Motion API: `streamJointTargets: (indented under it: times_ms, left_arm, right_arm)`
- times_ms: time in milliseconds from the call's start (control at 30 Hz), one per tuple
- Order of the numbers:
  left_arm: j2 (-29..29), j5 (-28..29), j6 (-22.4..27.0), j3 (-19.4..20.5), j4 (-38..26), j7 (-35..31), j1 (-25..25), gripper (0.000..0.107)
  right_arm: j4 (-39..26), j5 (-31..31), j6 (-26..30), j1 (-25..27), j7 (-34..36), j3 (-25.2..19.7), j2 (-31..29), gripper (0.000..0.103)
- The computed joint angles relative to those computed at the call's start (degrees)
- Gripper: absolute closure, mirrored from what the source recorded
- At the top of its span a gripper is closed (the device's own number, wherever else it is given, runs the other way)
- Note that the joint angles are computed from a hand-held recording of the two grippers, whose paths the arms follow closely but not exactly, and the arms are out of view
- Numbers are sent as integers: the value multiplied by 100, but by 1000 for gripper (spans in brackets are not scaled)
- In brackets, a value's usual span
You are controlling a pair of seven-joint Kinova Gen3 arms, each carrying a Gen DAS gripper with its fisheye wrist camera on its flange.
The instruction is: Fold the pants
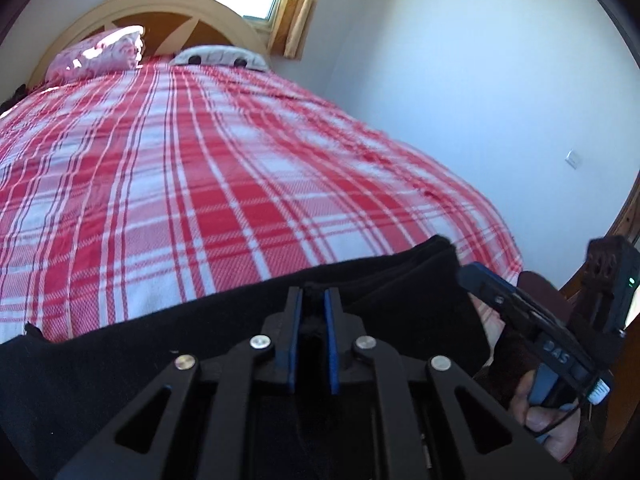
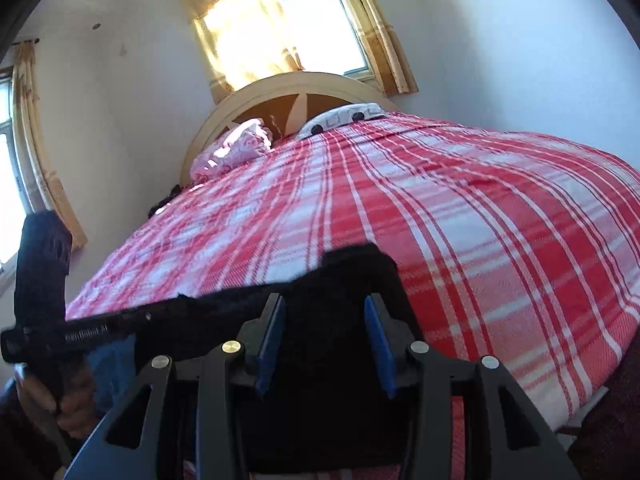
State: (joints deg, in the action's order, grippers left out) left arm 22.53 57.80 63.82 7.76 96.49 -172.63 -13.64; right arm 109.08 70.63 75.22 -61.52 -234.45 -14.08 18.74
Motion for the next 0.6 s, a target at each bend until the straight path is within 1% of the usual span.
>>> streamJointTargets:
  times_ms: [33, 67, 100, 133, 167, 200, 233, 267, 300, 333, 367, 400, 433, 467, 500, 533, 600]
  left_arm:
    - [4, 93, 72, 17, -2, -57, -65, 96]
    - [-9, 235, 91, 103, 43, -197, -204, 96]
    - [-41, 297, 18, 189, 73, -244, -298, 96]
    - [-64, 288, -52, 196, 67, -197, -286, 96]
    - [-30, 208, -139, 99, -1, -57, -168, 96]
    - [33, 67, -157, -104, -115, 176, 48, 96]
    - [141, -89, -229, -350, -206, 409, 314, 95]
    - [214, -264, -262, -490, -295, 642, 485, 95]
    - [276, -422, -278, -523, -350, 828, 549, 95]
    - [333, -532, -246, -474, -374, 922, 508, 92]
    - [363, -602, -201, -322, -383, 922, 360, 88]
    - [365, -708, -153, -73, -394, 871, 144, 87]
    - [365, -804, -70, 69, -422, 763, 7, 78]
    - [362, -846, 29, 106, -452, 624, -55, 56]
    - [359, -816, 116, 108, -453, 464, -105, 45]
    - [367, -694, 188, 201, -422, 269, -262, 33]
    - [390, -495, 327, 179, -456, 160, -346, 33]
  right_arm:
    - [-56, 17, -25, 49, 137, 11, -2, 59]
    - [-132, 8, -90, 205, 367, -44, -20, 59]
    - [-184, 8, -213, 460, 600, -189, -32, 59]
    - [-295, -51, -252, 717, 833, -367, 26, 59]
    - [-433, -202, -215, 904, 1056, -439, 190, 59]
    - [-500, -424, -270, 1011, 1186, -405, 260, 59]
    - [-461, -620, -419, 1011, 1223, -264, 236, 59]
    - [-376, -728, -525, 905, 1166, -89, 123, 59]
    - [-355, -830, -538, 693, 1164, 168, 48, 59]
    - [-408, -928, -458, 555, 1255, 318, 79, 58]
    - [-522, -1032, -285, 436, 1439, 450, 189, 44]
    - [-631, -1140, -78, 390, 1559, 476, 273, 39]
    - [-660, -1258, 35, 402, 1586, 458, 277, 38]
    - [-617, -1345, 55, 509, 1519, 336, 209, 38]
    - [-527, -1340, 6, 576, 1363, 245, 123, 38]
    - [-447, -1272, 41, 707, 1224, 58, 69, 38]
    - [-393, -1023, 297, 713, 1032, -156, 47, 38]
